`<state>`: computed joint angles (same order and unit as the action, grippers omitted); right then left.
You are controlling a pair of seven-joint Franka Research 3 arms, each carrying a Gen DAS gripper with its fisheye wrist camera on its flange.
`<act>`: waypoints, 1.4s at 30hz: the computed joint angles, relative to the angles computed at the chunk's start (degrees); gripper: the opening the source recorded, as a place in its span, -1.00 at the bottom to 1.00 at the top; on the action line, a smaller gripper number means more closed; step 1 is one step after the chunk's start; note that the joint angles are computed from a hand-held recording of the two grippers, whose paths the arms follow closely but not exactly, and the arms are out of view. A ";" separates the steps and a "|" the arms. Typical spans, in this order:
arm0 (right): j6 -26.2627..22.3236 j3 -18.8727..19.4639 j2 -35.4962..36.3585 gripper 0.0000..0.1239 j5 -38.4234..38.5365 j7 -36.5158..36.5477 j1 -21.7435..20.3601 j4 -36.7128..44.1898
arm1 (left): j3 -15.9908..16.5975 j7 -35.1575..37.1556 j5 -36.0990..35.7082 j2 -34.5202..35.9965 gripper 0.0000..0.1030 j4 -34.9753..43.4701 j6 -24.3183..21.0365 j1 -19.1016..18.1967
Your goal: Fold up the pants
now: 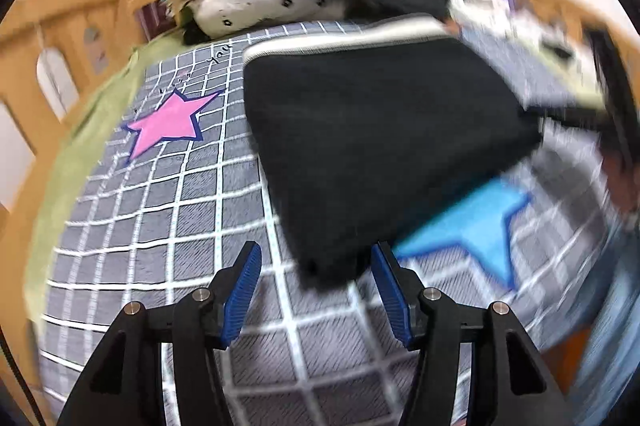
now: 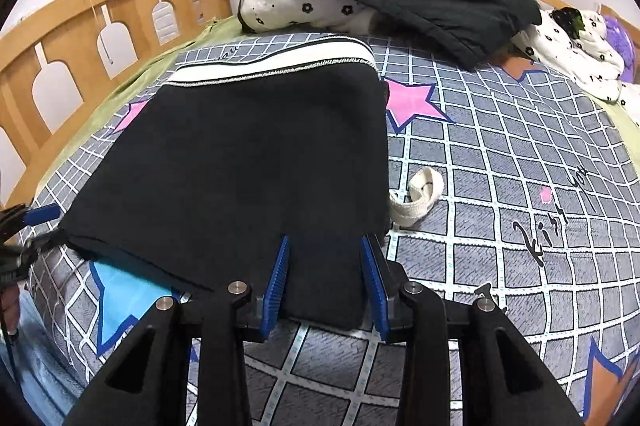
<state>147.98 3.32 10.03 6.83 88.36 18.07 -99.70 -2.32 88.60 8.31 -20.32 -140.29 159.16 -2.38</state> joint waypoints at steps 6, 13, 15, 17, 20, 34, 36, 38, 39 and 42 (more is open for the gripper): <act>0.08 -0.25 -0.31 -0.40 -3.25 1.88 0.90 -1.00 | -6.49 -10.40 15.05 3.83 -0.18 2.02 0.46 6.27; 3.20 -0.27 -1.70 -0.41 -3.96 2.30 0.72 -2.85 | -5.35 -20.53 15.22 3.59 -0.74 1.13 5.31 7.88; 2.32 -0.18 -1.33 -0.41 -3.53 2.02 0.51 -2.59 | -7.17 -23.44 19.64 4.27 -0.74 0.59 3.56 9.10; -1.87 -0.28 0.22 -0.41 -4.94 2.22 0.86 -0.67 | -7.10 -25.43 21.70 3.20 -0.69 -0.40 3.99 8.99; -1.24 -0.47 -0.04 -0.41 -6.92 1.98 1.29 -1.24 | -2.35 -20.04 13.76 0.40 -0.64 -1.36 1.81 3.73; 3.37 -2.31 2.94 -0.40 -11.64 5.71 4.35 1.51 | 2.54 -11.39 -2.06 6.64 0.09 6.82 3.81 -2.17; 2.38 -2.17 2.40 -0.40 -13.47 5.80 4.51 1.55 | 1.51 -10.23 -4.14 9.47 0.15 8.51 0.93 -1.80; -0.44 -0.76 2.42 -0.40 -9.91 2.10 3.02 3.27 | -0.98 -12.80 0.38 9.27 0.20 6.51 4.85 0.76; -0.46 -0.09 2.43 -0.41 -7.08 0.19 2.10 3.72 | -0.89 -11.89 -0.02 9.19 0.20 6.52 5.11 0.65; 1.64 -0.06 3.88 -0.36 -3.18 -1.41 0.98 6.28 | 3.39 -2.10 -12.56 10.02 0.20 8.92 4.77 -3.50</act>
<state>149.62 3.26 13.91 3.65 86.94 19.05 -93.43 1.07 86.50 -4.24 -10.30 -131.37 163.93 -5.88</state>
